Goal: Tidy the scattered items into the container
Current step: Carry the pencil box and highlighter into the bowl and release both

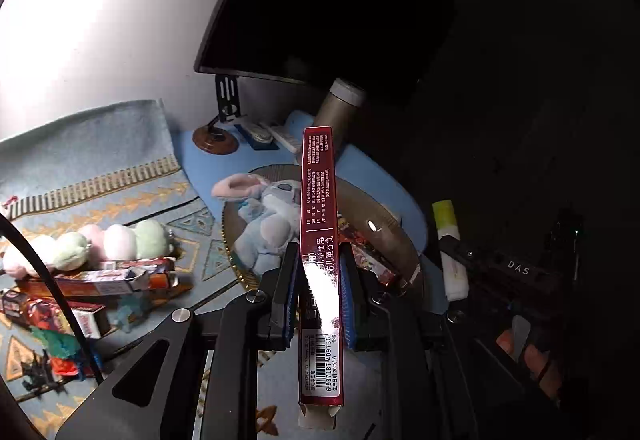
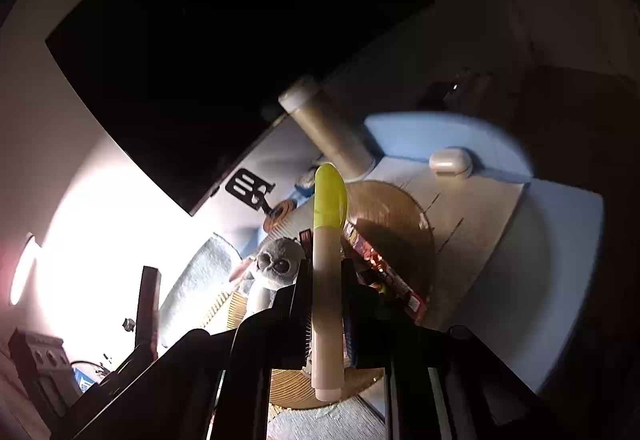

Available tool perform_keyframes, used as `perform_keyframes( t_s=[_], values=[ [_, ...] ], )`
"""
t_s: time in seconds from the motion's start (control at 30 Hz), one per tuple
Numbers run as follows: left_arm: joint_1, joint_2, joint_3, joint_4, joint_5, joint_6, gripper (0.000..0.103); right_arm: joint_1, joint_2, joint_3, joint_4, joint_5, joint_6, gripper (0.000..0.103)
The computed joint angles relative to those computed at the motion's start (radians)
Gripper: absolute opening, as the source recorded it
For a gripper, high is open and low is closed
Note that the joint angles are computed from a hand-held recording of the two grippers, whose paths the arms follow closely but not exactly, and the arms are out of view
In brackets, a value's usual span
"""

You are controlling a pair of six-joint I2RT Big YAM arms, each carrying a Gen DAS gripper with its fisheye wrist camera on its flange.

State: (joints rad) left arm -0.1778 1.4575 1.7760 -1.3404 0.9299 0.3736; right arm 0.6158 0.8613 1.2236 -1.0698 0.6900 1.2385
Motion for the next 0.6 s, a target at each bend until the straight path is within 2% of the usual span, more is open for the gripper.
perform_keyframes(
  t_s=[0.1,0.13,0.17,0.2,0.23,0.3,0.33,0.47,0.6],
  values=[
    [-0.054,0.023,-0.005,0.058,0.008,-0.05,0.015,-0.076,0.021,-0.018,0.068,-0.114,-0.073,0.013],
    [-0.072,0.036,0.002,0.059,0.01,-0.05,0.019,-0.095,0.029,-0.022,0.094,-0.144,-0.094,0.013],
    [-0.091,0.049,0.011,0.059,0.003,-0.056,0.029,-0.113,0.036,-0.026,0.118,-0.177,-0.119,0.013],
    [-0.107,0.063,0.019,0.062,-0.008,-0.071,0.032,-0.128,0.043,-0.025,0.136,-0.208,-0.143,0.016],
    [-0.12,0.082,0.036,0.047,-0.024,-0.079,0.033,-0.136,0.049,-0.023,0.144,-0.232,-0.162,0.027],
    [-0.135,0.11,0.06,0.001,-0.05,-0.091,0.033,-0.131,0.049,-0.022,0.147,-0.229,-0.171,0.04],
    [-0.132,0.114,0.058,-0.005,-0.039,-0.103,0.033,-0.121,0.038,-0.029,0.154,-0.21,-0.166,0.041],
    [-0.111,0.09,0.024,0.003,-0.037,-0.11,0.033,-0.099,0.001,-0.052,0.145,-0.186,-0.137,0.042],
    [-0.082,0.069,0.01,-0.029,-0.018,-0.095,0.033,-0.071,-0.029,-0.074,0.135,-0.169,-0.075,0.042]
  ],
)
